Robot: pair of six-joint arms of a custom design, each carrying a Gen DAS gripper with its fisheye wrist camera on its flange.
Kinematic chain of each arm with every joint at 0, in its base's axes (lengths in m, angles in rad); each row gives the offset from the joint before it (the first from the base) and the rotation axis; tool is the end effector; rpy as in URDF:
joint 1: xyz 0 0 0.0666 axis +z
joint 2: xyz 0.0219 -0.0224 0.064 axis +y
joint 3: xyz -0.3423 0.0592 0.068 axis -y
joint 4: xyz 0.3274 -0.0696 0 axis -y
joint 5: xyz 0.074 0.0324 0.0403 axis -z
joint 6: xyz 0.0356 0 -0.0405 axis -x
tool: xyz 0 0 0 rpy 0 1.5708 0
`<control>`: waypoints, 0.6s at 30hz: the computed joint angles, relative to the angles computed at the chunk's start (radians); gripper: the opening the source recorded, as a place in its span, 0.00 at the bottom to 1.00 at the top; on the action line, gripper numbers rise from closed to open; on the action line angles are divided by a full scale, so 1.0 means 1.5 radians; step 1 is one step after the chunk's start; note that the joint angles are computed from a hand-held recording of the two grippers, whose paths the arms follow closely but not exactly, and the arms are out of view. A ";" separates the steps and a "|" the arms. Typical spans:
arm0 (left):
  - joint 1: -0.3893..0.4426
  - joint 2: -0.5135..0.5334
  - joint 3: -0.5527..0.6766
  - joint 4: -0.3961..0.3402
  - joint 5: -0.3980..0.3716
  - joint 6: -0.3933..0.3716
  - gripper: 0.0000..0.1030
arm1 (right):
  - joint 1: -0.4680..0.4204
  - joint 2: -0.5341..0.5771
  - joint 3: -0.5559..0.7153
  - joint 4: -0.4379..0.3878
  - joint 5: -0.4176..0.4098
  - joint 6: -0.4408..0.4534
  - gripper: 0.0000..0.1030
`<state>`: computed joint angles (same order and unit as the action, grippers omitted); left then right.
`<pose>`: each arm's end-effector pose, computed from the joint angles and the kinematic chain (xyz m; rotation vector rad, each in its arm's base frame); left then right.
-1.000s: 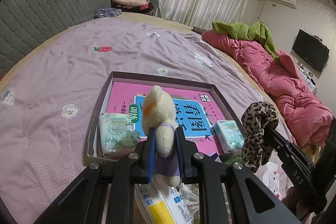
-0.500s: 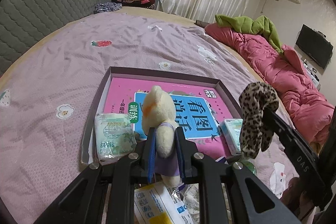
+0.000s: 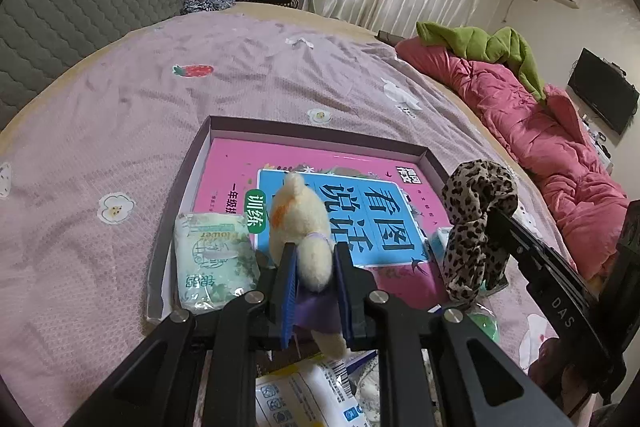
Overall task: Organize soft objects
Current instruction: 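Lift the teddy bear and scrunchie and carry both over the tray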
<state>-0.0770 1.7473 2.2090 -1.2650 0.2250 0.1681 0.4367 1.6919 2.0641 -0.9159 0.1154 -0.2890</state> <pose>0.5152 -0.0481 0.5231 0.0001 2.3817 -0.3842 0.4815 0.2198 0.5245 -0.0877 2.1242 0.3106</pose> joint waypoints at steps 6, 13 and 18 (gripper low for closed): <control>-0.002 0.019 0.025 -0.015 -0.005 -0.001 0.17 | 0.000 0.007 0.008 -0.006 0.001 0.003 0.12; -0.007 0.035 0.038 -0.014 -0.010 -0.002 0.17 | -0.001 0.025 0.031 -0.038 -0.005 0.005 0.12; -0.007 0.055 0.065 -0.023 -0.010 0.003 0.16 | 0.002 0.033 0.039 -0.050 -0.005 0.011 0.12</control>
